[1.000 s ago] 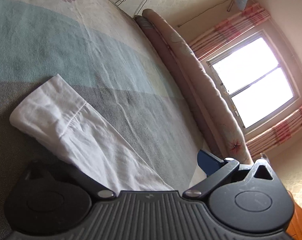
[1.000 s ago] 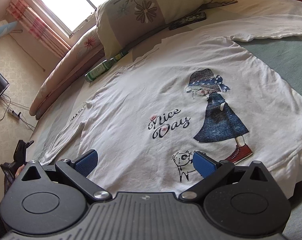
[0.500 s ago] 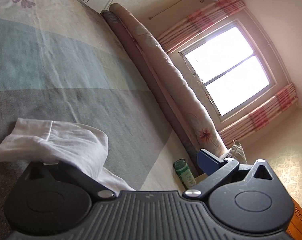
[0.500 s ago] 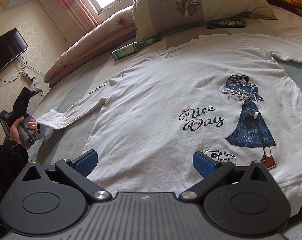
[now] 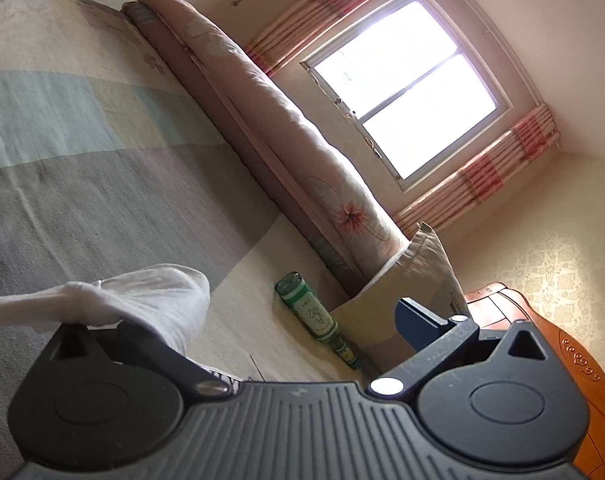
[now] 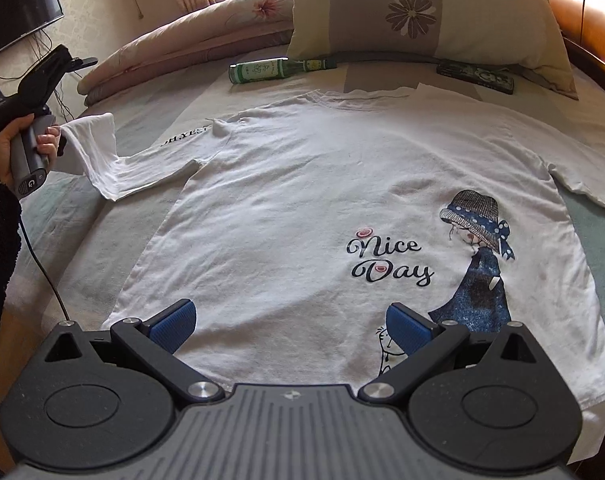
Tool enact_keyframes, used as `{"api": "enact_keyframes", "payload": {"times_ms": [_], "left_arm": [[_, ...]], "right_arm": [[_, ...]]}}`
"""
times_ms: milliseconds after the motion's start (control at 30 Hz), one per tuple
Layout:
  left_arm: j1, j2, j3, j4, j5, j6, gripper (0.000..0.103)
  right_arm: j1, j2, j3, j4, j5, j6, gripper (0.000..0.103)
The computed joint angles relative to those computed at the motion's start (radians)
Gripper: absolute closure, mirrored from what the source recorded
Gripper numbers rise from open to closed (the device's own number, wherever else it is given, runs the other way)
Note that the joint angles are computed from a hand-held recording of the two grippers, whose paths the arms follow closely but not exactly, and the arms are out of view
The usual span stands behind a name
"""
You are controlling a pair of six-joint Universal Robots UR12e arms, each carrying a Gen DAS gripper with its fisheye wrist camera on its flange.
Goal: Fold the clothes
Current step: 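Grasp the sleeve cuff with the left gripper and lift it, then carry the held sleeve across the shirt body toward the print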
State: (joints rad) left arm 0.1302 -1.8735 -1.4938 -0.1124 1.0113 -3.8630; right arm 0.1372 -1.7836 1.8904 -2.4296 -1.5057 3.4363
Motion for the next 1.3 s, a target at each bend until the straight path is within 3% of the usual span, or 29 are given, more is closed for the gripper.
{"api": "enact_keyframes", "payload": {"times_ms": [400, 933, 1300], "left_arm": [[-0.073, -0.031, 0.107, -0.077, -0.040, 0.082, 0.001], [-0.219, -0.114, 0.244, -0.233, -0.047, 0.246, 0.001], [-0.305, -0.150, 0.269, -0.214, 0.009, 0.319, 0.001]], "right_arm": [[-0.040, -0.029, 0.041, -0.027, 0.049, 0.029, 0.000], [-0.105, -0.090, 0.107, -0.051, 0.082, 0.069, 0.000], [-0.114, -0.100, 0.117, -0.066, 0.072, 0.075, 0.000]]}}
